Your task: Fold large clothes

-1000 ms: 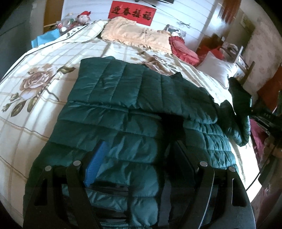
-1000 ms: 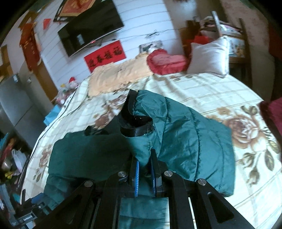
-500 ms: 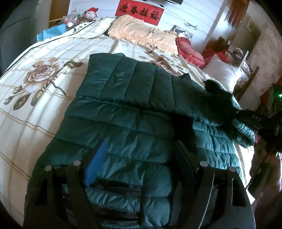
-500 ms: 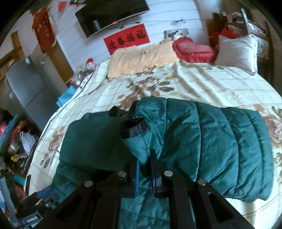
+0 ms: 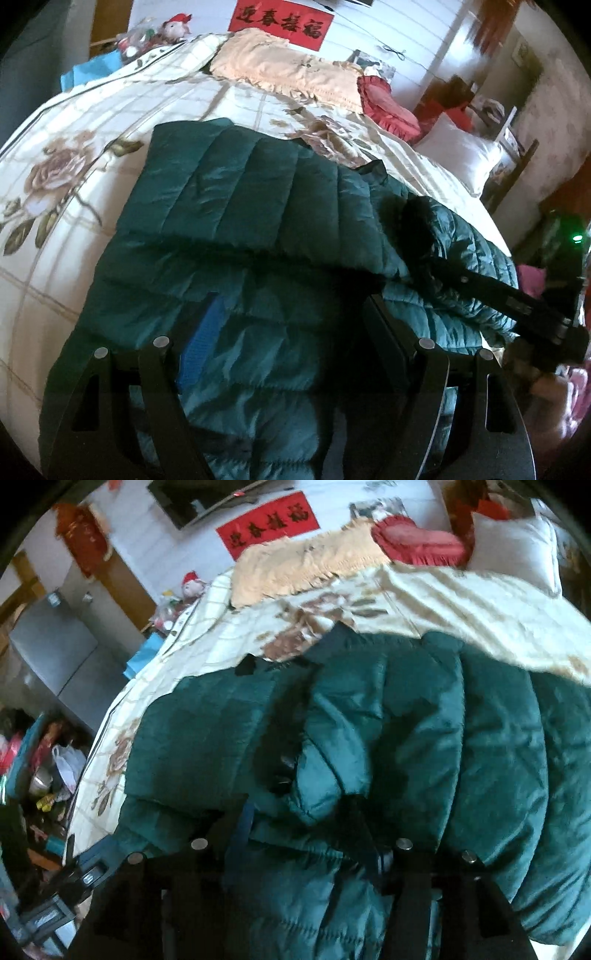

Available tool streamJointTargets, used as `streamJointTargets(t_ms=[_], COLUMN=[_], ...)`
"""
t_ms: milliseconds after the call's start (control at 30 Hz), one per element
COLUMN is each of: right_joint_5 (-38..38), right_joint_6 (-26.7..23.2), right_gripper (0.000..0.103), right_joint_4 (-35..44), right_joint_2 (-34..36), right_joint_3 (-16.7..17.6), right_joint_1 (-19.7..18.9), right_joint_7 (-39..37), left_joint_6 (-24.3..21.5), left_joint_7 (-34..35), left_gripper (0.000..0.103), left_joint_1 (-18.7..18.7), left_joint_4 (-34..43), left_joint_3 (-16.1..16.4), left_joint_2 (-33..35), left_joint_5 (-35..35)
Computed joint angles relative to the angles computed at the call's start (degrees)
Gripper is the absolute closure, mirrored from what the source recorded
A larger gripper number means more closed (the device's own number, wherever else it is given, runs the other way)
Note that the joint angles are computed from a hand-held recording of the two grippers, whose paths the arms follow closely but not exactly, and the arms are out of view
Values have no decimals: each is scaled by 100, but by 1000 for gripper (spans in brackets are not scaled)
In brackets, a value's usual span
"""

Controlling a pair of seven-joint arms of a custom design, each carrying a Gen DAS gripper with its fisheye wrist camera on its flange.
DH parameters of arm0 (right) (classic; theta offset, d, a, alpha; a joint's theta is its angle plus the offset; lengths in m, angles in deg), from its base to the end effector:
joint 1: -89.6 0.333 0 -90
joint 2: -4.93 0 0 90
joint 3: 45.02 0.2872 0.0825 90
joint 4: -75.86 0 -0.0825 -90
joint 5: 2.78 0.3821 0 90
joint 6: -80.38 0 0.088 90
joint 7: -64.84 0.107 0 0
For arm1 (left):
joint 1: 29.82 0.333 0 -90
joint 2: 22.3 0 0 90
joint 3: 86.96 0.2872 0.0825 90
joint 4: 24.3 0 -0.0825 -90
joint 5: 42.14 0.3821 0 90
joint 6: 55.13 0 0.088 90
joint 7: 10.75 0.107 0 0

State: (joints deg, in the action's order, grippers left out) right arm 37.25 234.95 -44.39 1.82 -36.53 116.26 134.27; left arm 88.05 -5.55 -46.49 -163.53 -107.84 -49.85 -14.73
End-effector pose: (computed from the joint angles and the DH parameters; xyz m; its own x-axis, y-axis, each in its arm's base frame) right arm 0.4827 0.3148 0.4847 0.5074 -0.7728 -0.3811 -0.7741 -0.2146 -0.5956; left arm 0.3584 -0.2921 0.5001 0.3703 -0.8800 0.2975 -0.6507 -0.4743 -0.5929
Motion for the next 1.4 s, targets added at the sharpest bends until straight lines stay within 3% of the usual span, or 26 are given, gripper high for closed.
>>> streamJointTargets(t_ms=[133,300,533,667,933,1033,1067,1200,1267,1400], right_joint_5=[682,904,282,488,815,894,896,887,872,926], right_joint_6=[-183,24,289,271,235,261,277,305,331,419], right_gripper=[51,51,45,45,45,45,45,45,45,45], right_joint_4=[-130,-533,-990,-1126,-1164,-1200,-1208,-1252,-1281,-1316], right_joint_2=[-304,-828,-1320,-1398,-1351,-1394,-1401,-1465,-1501,-1570], right_joint_3=[-116,-239,-385,-618,-730,-734,-725,-727,-714,-734], right_joint_1=[8,-19,-268,-231,-241,-265,-274,-306,-306,-272], right_joint_7=[-427,-519,64,-10,-264,-332,-334,-333,-301,-329], left_joint_6=[12,158,1003,1119,386,381,468,206,178,346], left_joint_7=[82,232,1028,1534,2235,2185,2119,2136,2042,1840], left_gripper=[24,24,24,24,24,24,28,76,85,92], left_joint_1=[28,62,-56,-144,-378,-470,-495,-613,-668,-627], left_joint_4=[246,678,1451,1957,3074,3221,3201,3423,3390,3199], left_joint_3=[-42,-72,251,328,450,516,540,573,601,618], left_joint_2=[250,697,1778,2308,3308,3459,3464,3602,3544,3318], left_joint_5=[118,436,208,43,-246,-173,-97,218,432,496])
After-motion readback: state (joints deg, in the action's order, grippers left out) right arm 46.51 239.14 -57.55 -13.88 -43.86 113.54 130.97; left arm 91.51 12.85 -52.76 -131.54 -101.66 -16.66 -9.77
